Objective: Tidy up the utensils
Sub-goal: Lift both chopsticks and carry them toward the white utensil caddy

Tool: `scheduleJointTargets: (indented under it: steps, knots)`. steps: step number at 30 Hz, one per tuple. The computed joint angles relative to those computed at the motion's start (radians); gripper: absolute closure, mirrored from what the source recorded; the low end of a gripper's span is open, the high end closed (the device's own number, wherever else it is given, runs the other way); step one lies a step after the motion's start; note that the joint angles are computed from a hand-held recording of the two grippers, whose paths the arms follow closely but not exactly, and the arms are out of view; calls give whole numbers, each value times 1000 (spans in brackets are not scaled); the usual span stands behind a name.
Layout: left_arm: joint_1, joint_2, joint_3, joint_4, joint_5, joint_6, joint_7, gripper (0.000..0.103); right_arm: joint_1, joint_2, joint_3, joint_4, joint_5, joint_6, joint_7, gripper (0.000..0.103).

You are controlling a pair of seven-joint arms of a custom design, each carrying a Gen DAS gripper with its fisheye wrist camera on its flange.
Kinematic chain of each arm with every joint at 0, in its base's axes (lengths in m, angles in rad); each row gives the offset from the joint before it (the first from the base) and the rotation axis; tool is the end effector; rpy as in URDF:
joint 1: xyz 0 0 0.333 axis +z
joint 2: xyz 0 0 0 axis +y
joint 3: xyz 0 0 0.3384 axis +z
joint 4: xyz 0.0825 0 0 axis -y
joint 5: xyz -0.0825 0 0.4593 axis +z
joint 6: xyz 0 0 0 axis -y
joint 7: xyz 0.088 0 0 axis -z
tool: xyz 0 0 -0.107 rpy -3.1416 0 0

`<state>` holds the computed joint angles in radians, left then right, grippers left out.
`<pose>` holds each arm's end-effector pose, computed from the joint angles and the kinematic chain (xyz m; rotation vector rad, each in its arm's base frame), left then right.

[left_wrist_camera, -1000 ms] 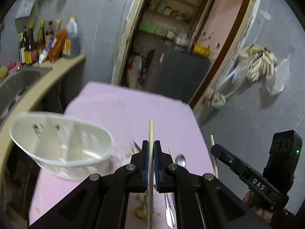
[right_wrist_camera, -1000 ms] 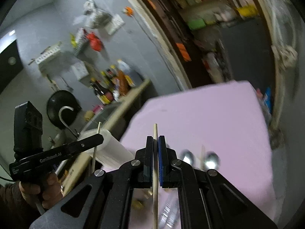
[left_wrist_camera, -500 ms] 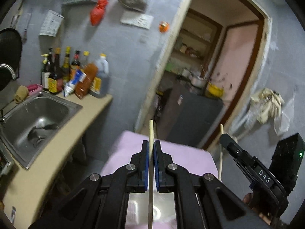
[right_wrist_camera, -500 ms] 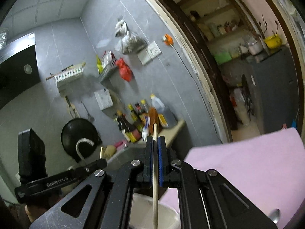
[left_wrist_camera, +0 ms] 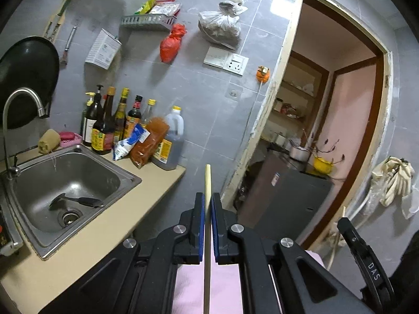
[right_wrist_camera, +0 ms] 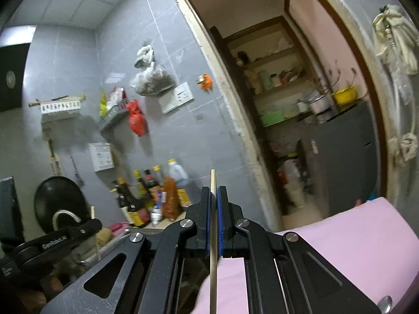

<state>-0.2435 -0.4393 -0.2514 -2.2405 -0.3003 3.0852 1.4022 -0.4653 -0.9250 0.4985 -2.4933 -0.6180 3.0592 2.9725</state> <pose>0.4638 -0.2525 0.6945 -1.4976 1.6458 -1.5321 0.4024 0.1348 0.6803 -0.8119 1.5926 -1.0587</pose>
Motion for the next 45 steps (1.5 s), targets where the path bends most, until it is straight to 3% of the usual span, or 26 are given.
scheduleJointTargets:
  steps: [6, 9, 14, 22, 27, 33, 41, 45]
  knots:
    - [164, -34, -155, -47, 80, 55, -113, 98, -48, -49, 42, -33, 1, -23, 61, 98]
    - [208, -48, -194, -58, 106, 65, -153, 98, -70, -88, 75, -48, -2, -59, 112, 98]
    - [252, -74, -232, -79, 140, 73, -196, 98, -43, -119, 85, -67, -40, -122, 170, 98]
    - [321, -106, -293, -108, 165, 85, -253, 98, -38, -146, 87, -87, -110, -120, 262, 98]
    - [290, -108, -267, -117, 182, 70, -244, 98, -20, -150, 83, -94, -137, -131, 278, 98]
    - [207, -118, -200, -144, 188, 54, -197, 98, 16, -153, 62, -109, -165, -135, 281, 98]
    - [199, -129, -193, -158, 186, 56, -180, 98, -74, -172, 96, -94, -185, -53, 318, 98]
    - [155, -123, -158, -161, 178, 44, -147, 98, -39, -158, 86, -106, -160, -68, 278, 98]
